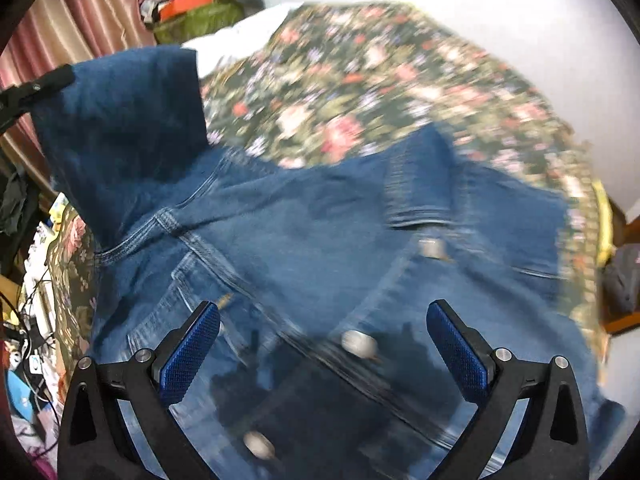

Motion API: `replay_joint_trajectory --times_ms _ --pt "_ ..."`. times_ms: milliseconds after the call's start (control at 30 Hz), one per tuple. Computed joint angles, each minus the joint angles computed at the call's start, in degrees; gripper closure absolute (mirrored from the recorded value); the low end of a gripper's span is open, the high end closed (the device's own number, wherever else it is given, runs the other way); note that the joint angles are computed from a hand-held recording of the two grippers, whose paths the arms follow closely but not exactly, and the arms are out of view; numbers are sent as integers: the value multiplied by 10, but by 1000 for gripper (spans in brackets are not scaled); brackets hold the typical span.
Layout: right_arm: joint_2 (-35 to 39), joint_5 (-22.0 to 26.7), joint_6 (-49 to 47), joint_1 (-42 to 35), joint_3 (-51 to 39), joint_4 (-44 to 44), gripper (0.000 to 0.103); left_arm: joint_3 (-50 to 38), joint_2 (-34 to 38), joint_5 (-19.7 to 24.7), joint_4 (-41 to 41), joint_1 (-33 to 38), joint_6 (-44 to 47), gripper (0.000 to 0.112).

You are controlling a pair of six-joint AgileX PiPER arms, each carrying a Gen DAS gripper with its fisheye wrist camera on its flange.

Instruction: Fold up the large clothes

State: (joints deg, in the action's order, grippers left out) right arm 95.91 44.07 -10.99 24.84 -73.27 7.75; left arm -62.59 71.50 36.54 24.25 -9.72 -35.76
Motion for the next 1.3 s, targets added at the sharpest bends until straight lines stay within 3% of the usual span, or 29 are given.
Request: replay_joint_trajectory --times_ms 67,267,400,467,533,633,767,867,933,1067,1300 --pt "-30 0 -28 -35 24 10 0 -3 25 -1 6 -48 -18 105" --pt "-101 18 -112 -139 85 47 0 5 119 -8 -170 -84 50 105" --pt "-127 25 -164 -192 119 82 0 37 156 -10 -247 -108 65 103" --pt "-131 29 -183 -210 130 96 0 54 162 2 -313 -94 109 84" --pt "-134 30 -195 -221 137 103 0 77 155 7 -351 -82 120 73" --pt "-136 31 -213 -233 144 119 0 130 96 0 -397 -52 144 70" --pt "-138 26 -219 -236 148 131 0 185 -12 7 -427 17 176 50" --pt "-130 30 -223 -238 145 148 0 197 -45 20 -432 81 195 50" --pt "-127 31 -219 -234 144 152 0 202 -51 36 -440 137 218 50" --pt "-125 16 -199 -213 148 136 0 226 -40 43 -544 258 331 50" --pt "-118 14 -193 -203 143 139 0 210 44 -23 -550 284 342 50"
